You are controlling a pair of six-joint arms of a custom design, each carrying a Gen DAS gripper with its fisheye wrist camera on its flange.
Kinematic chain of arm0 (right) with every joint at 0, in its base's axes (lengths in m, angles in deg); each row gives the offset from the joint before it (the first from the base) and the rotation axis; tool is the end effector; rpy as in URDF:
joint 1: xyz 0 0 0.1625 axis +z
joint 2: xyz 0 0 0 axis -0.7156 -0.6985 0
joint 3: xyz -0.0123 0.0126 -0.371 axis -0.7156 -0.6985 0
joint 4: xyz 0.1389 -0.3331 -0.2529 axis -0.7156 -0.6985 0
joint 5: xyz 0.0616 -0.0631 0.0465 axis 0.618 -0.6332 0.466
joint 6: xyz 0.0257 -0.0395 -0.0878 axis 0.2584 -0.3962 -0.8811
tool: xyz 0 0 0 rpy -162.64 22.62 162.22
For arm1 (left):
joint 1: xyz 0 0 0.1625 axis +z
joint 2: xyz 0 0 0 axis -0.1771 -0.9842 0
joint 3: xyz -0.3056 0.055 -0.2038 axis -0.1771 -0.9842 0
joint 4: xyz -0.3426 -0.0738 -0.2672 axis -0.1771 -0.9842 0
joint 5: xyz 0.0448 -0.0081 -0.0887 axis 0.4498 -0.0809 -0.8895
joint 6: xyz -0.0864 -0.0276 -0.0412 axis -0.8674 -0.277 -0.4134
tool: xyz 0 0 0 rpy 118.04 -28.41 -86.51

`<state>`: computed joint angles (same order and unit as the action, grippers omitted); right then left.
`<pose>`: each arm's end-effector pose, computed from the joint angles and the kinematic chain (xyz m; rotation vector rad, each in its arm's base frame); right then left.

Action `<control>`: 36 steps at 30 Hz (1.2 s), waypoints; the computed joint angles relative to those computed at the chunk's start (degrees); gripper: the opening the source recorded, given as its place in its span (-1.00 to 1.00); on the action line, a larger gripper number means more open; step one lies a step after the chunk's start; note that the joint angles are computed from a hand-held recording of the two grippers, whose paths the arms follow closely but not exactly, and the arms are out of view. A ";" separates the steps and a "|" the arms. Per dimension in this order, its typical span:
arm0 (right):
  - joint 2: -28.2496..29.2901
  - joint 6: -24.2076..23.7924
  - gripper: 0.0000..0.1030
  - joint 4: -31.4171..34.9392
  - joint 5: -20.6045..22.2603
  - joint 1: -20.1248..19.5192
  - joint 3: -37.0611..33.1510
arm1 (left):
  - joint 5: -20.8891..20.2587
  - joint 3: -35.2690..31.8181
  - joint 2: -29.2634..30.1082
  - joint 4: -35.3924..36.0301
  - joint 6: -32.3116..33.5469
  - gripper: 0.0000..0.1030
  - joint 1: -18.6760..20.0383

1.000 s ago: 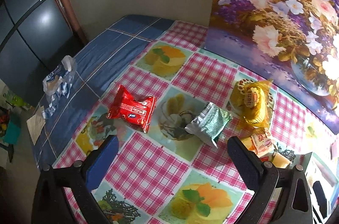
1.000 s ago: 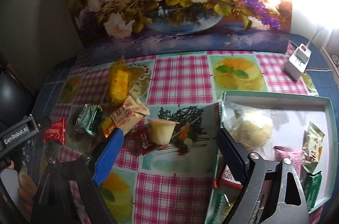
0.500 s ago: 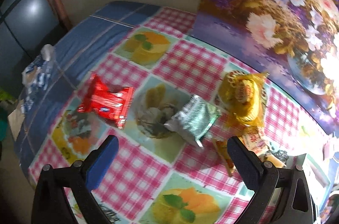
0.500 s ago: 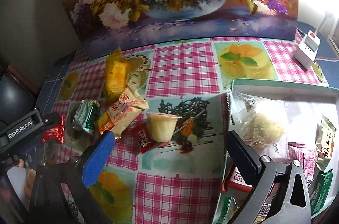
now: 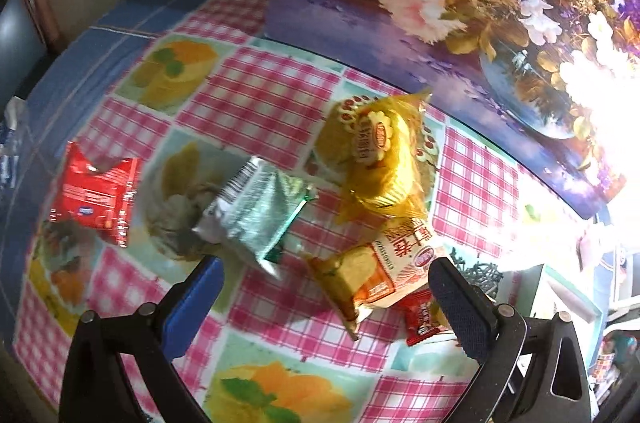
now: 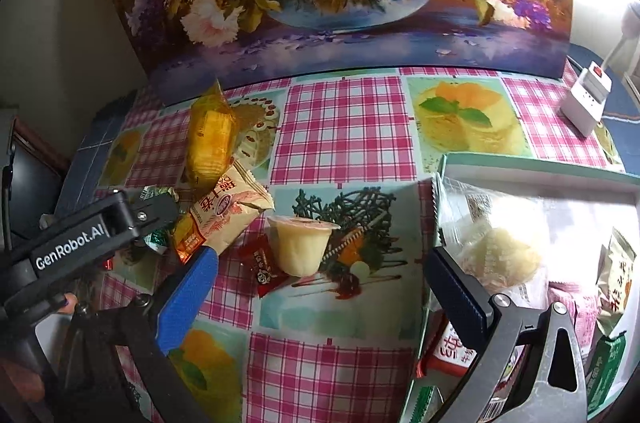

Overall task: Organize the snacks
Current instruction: 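Grasp the yellow jelly cup with the right gripper while the left grasps the cream-yellow biscuit packet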

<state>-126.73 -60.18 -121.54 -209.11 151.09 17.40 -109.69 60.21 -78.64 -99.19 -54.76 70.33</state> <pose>0.2761 -0.7127 0.1291 0.0905 -2.5480 0.6457 -0.1983 -0.7547 0.2062 -0.1251 2.4235 -0.5524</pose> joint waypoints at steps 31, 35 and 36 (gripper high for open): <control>6.24 -3.64 -0.12 0.62 0.43 -1.56 -6.03 | -4.83 -4.94 6.26 -2.09 3.70 1.00 1.39; 6.44 -4.02 -0.12 0.64 0.23 -1.45 -6.28 | -3.51 -4.70 6.72 -3.08 3.26 1.00 1.26; 6.46 -4.02 -0.12 0.72 0.31 -1.45 -6.33 | -3.24 -4.98 7.12 -3.14 3.31 1.00 1.27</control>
<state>-120.26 -64.20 -120.83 -208.81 149.64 11.07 -112.93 55.23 -71.52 -102.33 -51.45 71.60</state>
